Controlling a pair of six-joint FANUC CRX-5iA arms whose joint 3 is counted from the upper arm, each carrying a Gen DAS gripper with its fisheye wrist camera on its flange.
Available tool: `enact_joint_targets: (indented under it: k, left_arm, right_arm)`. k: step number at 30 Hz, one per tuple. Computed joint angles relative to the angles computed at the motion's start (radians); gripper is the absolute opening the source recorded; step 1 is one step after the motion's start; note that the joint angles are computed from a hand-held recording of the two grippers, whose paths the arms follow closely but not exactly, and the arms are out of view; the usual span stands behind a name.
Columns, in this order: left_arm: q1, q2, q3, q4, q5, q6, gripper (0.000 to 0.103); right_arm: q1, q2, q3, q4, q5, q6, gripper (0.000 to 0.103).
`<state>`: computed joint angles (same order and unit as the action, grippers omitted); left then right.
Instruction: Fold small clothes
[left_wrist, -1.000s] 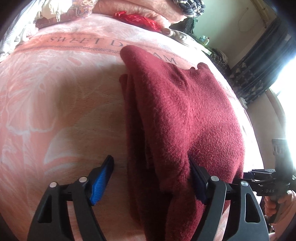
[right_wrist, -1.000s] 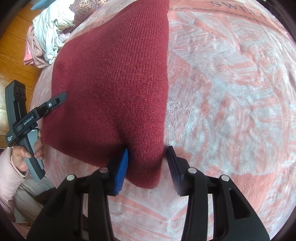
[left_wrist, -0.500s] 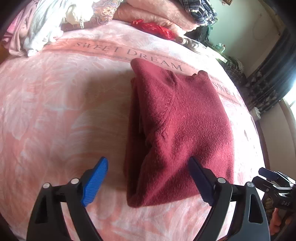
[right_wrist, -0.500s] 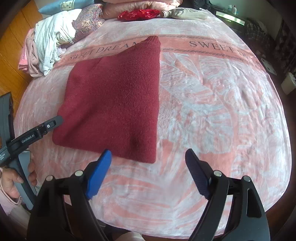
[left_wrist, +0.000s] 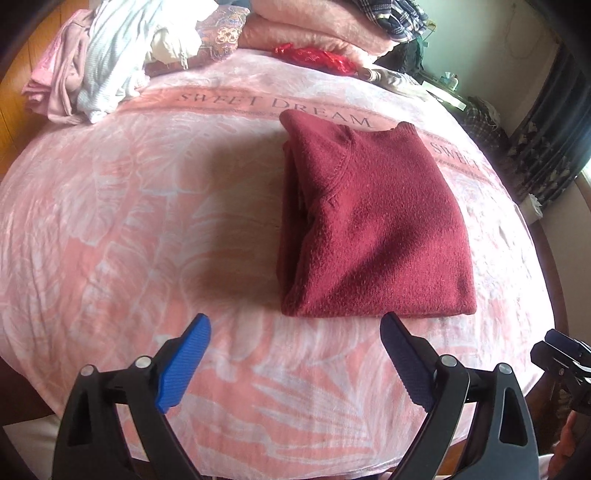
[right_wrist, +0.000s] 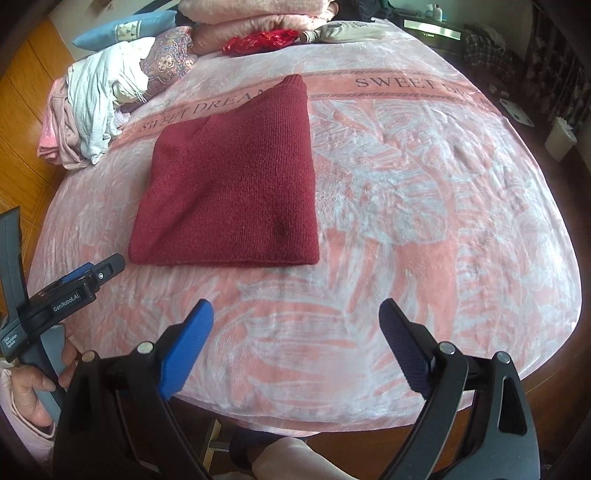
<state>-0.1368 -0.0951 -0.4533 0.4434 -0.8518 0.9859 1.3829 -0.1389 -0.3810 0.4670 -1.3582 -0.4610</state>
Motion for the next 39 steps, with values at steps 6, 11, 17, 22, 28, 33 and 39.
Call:
enact_joint_targets:
  k: [6,11,17,22,28,33,39]
  left_arm:
    - [0.013,-0.054,-0.034,0.003,0.011,-0.029,0.094]
    - [0.017,-0.081,-0.051,0.004,0.030,-0.052,0.094]
    - [0.028,-0.087,-0.058,-0.012,0.027,-0.062,0.094]
    - [0.039,-0.090,-0.060,-0.032,0.024,-0.066,0.094]
    - [0.044,-0.101,-0.066,-0.040,0.029,-0.071,0.094]
    - [0.045,-0.101,-0.066,-0.042,0.027,-0.071,0.094]
    - [0.041,-0.105,-0.065,-0.056,0.037,-0.058,0.094]
  right_arm:
    - [-0.002,0.046,0.037,-0.017,0.001,0.046,0.091]
    - [-0.011,0.029,0.017,-0.016,0.031,0.033,0.091]
    - [-0.015,0.026,0.014,-0.025,0.034,0.025,0.091]
    - [-0.020,0.024,0.011,-0.023,0.043,0.032,0.091]
    - [-0.024,0.026,0.013,-0.020,0.051,0.041,0.091]
    - [-0.029,0.030,0.018,-0.023,0.057,0.051,0.091]
    - [-0.030,0.033,0.021,-0.026,0.057,0.051,0.091]
